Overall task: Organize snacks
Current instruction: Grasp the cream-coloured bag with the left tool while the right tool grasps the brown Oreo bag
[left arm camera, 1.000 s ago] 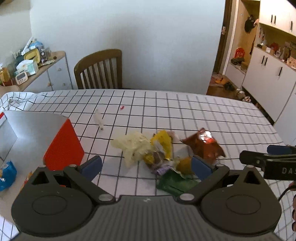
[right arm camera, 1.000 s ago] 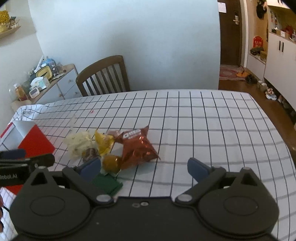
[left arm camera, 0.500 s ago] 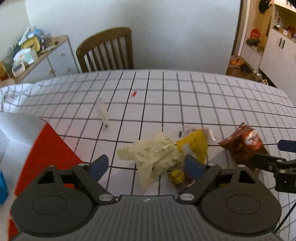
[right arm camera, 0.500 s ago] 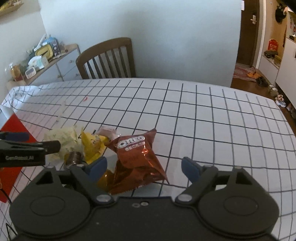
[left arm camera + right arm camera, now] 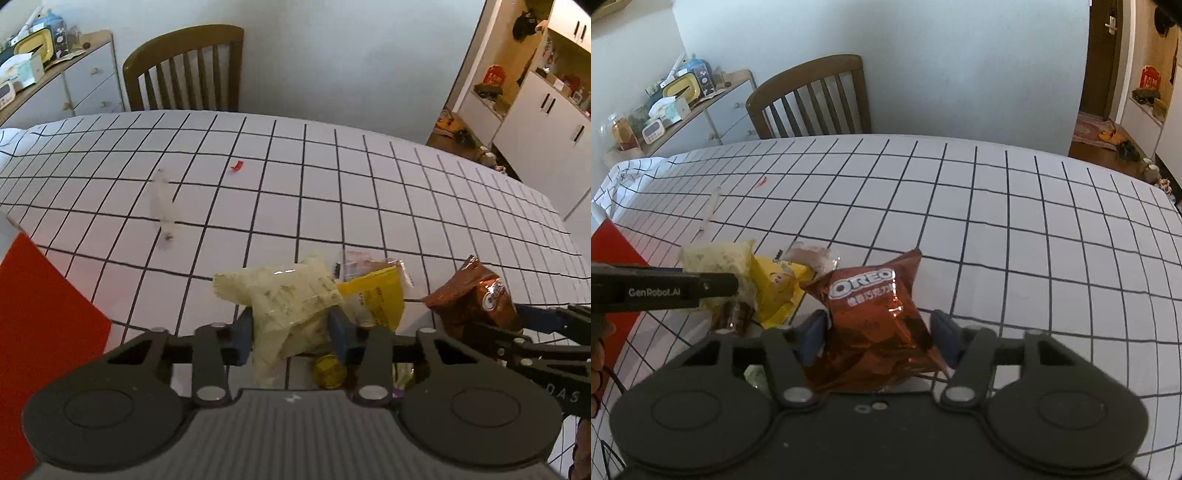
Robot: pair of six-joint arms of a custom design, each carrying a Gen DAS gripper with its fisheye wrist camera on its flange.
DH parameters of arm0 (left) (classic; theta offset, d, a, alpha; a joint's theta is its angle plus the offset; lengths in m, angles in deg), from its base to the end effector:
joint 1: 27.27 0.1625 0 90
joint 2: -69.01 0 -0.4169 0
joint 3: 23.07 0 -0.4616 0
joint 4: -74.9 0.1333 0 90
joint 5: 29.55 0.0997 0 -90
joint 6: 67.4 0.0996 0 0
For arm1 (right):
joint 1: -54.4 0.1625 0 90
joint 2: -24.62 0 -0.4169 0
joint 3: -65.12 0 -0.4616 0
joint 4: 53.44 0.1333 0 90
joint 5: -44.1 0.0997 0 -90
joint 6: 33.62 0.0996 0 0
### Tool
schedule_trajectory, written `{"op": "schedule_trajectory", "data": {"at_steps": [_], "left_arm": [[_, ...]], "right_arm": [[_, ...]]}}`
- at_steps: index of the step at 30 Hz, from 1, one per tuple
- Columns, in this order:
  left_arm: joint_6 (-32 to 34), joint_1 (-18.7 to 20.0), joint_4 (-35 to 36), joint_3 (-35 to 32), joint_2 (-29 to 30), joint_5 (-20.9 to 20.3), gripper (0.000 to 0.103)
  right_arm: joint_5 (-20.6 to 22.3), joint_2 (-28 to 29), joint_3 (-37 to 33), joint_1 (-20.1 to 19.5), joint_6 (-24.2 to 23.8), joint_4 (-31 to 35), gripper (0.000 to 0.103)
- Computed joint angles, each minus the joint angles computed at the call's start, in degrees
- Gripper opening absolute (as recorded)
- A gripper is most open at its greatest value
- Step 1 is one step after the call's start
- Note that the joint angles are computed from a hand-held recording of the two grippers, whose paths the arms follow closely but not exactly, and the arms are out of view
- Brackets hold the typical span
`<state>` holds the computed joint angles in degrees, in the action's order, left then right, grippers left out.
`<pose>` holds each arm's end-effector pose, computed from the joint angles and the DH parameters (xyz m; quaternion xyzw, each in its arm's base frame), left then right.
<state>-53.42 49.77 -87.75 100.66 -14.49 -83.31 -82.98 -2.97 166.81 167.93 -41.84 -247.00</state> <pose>0.0691 -0.5565 0.2642 0.1282 0.9077 -0.2626 0.3010 0.3154 -0.5409 -0.1085 0.1731 -0.9041 0.2799 0.2727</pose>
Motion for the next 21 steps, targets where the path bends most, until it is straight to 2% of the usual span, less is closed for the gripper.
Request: {"op": "schedule_trajectory", "data": {"at_steps": [6,14,21], "left_arm": [[0.4,0.3,-0.5,0.1,-0.7,-2.0,0.020],[1.1,-0.8,-0.6,1.9,-3.1,-2.5,0.015],[0.9,-3.9,1.3,5.8,-9.3,-1.2,0.015]], "right_arm": [[-0.6,-0.1,0.4,0.5,0.2,-0.2,0.048],[-2.1,-1.5,2.2,2.1,1.0,-2.1,0.045],[-2.9,-3.1,4.4,4.8,2.9,-1.7,0.045]]}}
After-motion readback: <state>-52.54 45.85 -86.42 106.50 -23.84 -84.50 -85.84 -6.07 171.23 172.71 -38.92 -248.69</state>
